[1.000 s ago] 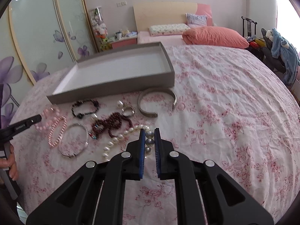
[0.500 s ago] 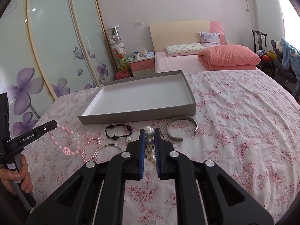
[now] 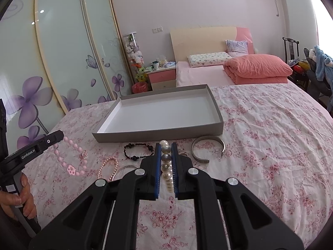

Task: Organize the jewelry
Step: 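Carry both bracelets into the gray tray and open both tools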

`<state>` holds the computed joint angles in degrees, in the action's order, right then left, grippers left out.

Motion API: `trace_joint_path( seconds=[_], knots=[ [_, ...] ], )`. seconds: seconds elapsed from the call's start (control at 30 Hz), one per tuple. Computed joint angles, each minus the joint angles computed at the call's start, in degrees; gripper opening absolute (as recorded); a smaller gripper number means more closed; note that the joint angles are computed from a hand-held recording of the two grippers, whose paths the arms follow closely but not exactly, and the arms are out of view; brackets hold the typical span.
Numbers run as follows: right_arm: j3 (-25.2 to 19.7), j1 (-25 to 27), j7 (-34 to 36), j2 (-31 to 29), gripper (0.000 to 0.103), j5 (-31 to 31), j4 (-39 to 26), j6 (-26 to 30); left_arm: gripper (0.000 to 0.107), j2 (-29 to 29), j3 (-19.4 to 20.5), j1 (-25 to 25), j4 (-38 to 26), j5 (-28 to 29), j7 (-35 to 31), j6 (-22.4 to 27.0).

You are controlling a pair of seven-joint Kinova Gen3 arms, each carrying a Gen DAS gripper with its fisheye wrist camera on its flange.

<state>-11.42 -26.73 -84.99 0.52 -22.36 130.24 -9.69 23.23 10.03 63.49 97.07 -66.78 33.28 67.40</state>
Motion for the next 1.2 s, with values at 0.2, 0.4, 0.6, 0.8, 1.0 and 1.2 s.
trace_joint_path(
  seconds=[0.2,0.4,0.6,0.8,1.0,1.2],
  knots=[
    [-0.2,-0.3,2.5,-0.1,0.010,-1.4,-1.5,-0.8,0.019,0.8,-0.4,-0.1,-2.8,-0.6,-3.3,1.3],
    [-0.1,-1.0,9.9,0.5,0.010,-7.1,-3.9,-3.4,0.019,2.3,-1.7,-0.9,-7.1,-1.1,-9.3,2.1],
    [1.3,-1.5,9.0,3.4,0.010,-4.5,-7.7,-6.3,0.019,3.9,-4.1,-3.0,-11.5,-1.0,-15.8,1.0],
    [4.7,-2.9,9.3,8.9,0.010,-3.6,-14.2,-4.3,0.019,5.4,-6.4,-6.4,-14.8,0.6,-20.5,-3.8],
    [7.5,-2.9,3.9,16.7,0.010,1.0,-23.2,2.6,0.019,7.7,-9.1,-9.8,-18.1,4.4,-25.6,-8.3],
    [2.4,2.4,-1.8,23.0,0.010,6.5,-30.5,8.0,0.019,10.5,-12.0,-11.6,-21.0,7.3,-29.6,-10.2]
  ],
)
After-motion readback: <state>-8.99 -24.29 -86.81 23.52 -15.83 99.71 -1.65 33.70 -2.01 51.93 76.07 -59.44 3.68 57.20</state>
